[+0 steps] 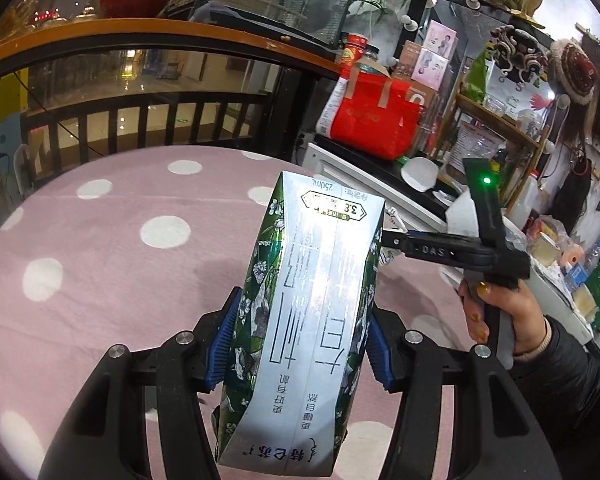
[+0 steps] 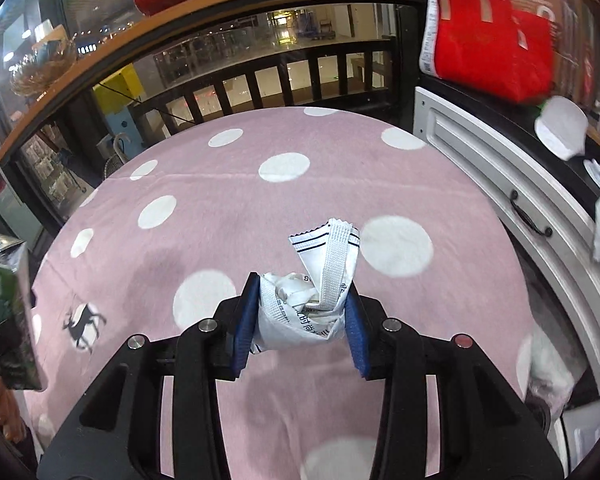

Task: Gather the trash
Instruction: 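Carry the white scrap over the bin and open the right tool while the left carries the carton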

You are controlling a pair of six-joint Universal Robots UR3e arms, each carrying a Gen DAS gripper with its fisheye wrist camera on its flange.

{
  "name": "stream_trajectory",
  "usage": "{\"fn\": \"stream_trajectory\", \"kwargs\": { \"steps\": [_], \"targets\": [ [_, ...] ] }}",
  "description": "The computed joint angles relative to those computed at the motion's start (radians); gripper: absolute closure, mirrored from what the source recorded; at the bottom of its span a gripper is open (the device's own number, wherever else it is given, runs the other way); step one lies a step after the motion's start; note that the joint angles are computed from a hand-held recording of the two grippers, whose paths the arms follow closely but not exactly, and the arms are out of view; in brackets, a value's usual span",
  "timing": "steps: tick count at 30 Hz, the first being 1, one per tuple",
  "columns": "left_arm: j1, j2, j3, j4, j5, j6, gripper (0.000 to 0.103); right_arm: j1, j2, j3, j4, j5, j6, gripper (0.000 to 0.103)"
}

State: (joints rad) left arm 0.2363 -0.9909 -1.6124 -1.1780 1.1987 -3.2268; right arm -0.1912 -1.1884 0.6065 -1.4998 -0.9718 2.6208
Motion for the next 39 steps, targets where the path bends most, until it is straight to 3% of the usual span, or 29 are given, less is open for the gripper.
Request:
{"fn": "stream_trajectory", "kwargs": {
  "steps": [5, 9, 19, 25, 31, 39],
  "targets": [
    [-0.171, -0.066, 0.003, 0.100, 0.101, -0.110, 0.048, -0.163, -0.242, 0.302, -0.045, 0.069, -0.114, 0.063],
    [-0.297, -0.130, 0.018, 0.163, 0.171, -0.175, 0.049, -0.293, -0.376, 0.443, -0.009, 0.114, -0.231, 0.063],
    [-0.535, -0.310, 0.091, 0.293, 0.259, -0.278, 0.048, -0.631, -0.587, 0.635, 0.181, 0.183, -0.553, 0.063],
    [-0.640, -0.431, 0.175, 0.343, 0.277, -0.300, 0.048, -0.784, -0.602, 0.704, 0.187, 0.153, -0.621, 0.063],
    [-0.718, -0.542, 0.275, 0.355, 0.285, -0.302, 0.049, -0.826, -0.561, 0.855, -0.035, 0.038, -0.570, 0.063],
    [-0.773, -0.642, 0.376, 0.347, 0.278, -0.306, 0.048, -0.726, -0.463, 1.085, -0.413, -0.174, -0.459, 0.061]
  ]
}}
